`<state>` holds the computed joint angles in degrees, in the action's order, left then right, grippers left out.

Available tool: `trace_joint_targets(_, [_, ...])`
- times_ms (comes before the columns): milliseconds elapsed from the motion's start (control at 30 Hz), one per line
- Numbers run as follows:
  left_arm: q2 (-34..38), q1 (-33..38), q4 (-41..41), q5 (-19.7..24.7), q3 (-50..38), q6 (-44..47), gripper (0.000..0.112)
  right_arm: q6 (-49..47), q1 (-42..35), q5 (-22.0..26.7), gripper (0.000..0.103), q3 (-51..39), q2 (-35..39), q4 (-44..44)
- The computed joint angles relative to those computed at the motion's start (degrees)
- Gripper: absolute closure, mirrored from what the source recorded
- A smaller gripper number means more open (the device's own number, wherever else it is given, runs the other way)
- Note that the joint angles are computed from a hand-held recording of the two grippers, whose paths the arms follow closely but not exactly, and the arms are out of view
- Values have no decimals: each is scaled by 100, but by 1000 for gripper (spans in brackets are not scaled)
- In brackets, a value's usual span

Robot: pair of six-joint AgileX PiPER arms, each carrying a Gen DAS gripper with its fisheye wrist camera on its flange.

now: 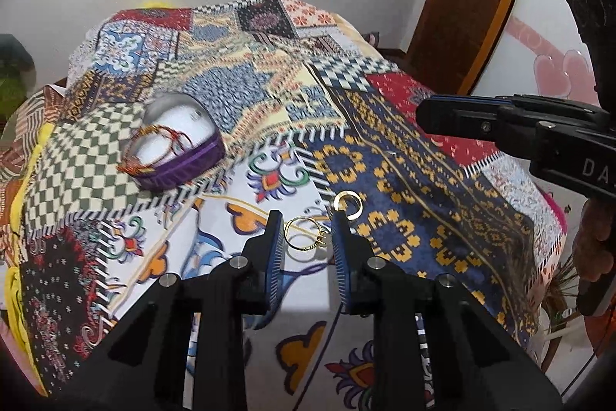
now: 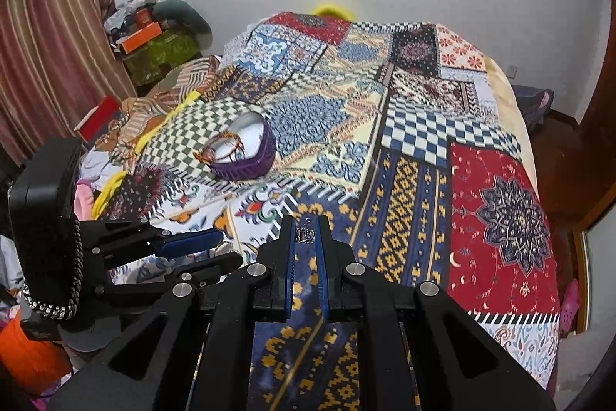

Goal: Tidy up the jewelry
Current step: 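Close the left tool on the gold rings while the right tool grips a small silver ring, then carry both rings over the purple tin and open both tools to drop them in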

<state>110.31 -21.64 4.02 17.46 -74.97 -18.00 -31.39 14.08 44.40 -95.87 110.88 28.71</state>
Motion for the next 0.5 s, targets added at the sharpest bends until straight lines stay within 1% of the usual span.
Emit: trace_joint_targets(500, [-688, 374, 1120, -295, 349, -1040, 88, 247, 370, -23, 94, -597, 51, 78])
